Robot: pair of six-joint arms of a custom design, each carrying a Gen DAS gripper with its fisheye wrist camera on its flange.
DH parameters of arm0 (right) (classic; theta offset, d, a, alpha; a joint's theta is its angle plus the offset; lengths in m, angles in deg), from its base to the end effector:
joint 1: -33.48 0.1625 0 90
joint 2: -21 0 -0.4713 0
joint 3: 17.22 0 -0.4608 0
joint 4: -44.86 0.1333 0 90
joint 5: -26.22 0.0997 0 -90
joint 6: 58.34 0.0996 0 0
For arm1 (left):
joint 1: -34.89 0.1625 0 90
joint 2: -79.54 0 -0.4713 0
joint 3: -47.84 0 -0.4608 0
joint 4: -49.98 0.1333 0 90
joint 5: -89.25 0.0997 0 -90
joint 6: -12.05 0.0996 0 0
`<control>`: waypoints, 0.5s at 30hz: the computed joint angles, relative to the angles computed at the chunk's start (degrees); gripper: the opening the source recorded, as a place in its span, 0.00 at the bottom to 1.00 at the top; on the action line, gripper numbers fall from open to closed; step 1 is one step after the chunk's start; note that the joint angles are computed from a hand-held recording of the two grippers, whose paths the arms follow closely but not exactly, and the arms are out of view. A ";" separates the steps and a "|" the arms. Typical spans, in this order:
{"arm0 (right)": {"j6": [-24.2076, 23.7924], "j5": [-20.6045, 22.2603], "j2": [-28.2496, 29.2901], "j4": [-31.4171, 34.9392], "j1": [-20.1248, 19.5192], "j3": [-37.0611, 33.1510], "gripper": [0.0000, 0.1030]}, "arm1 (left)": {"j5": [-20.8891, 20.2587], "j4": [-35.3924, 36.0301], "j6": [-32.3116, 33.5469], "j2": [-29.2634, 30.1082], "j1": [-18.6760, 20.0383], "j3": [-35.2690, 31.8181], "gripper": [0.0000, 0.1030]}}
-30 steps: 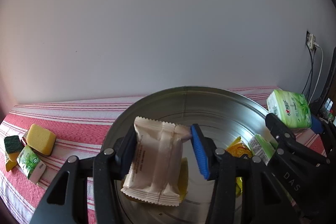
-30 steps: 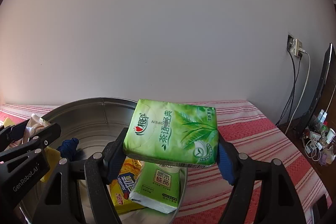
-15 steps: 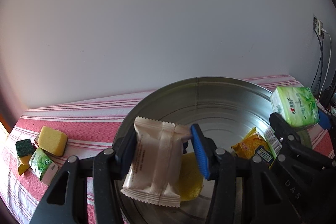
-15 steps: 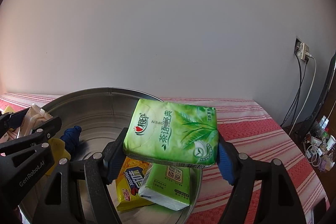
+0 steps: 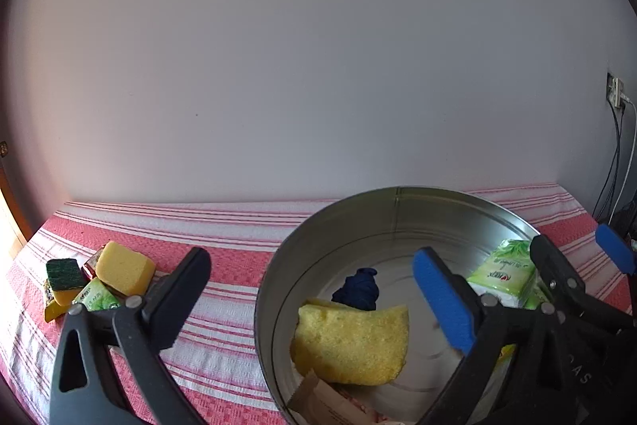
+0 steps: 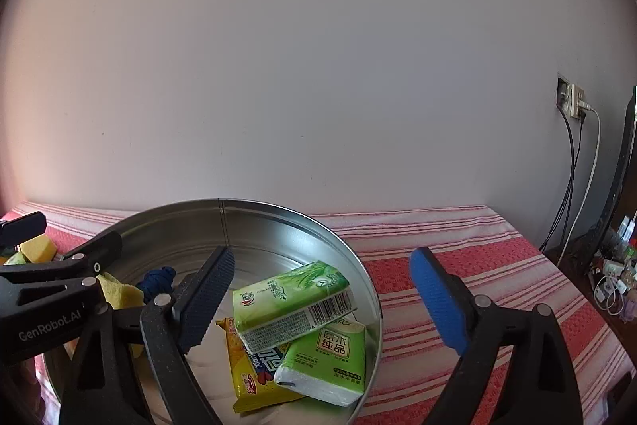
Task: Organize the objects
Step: 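Open both grippers over the tin to drop the pastry and tissue pack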
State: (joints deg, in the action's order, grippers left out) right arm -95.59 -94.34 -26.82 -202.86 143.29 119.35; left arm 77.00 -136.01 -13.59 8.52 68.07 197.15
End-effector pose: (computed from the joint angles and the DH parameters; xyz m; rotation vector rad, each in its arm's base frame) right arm 0.2277 -0.3882 0.1133 0.6609 -2.0461 1.3473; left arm -0.1652 -0.3836 0.1671 0.2894 1.9515 -1.2693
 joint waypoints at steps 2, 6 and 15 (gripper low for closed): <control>1.54 0.71 -0.54 -0.26 -0.34 0.38 0.94 | -0.36 -0.17 -0.46 -0.64 -0.36 0.55 0.99; 3.32 0.79 -0.96 -0.69 -0.68 0.54 0.94 | -0.74 -5.21 2.56 0.81 -0.16 0.72 0.99; 5.81 1.14 -1.22 -0.08 -1.32 0.61 0.94 | 0.20 -0.54 -1.65 -0.90 -0.98 1.09 0.99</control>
State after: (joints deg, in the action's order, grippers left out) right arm -89.78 -93.21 -28.04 -202.94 141.97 119.96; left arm 77.20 -136.55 -15.25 7.62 67.09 198.24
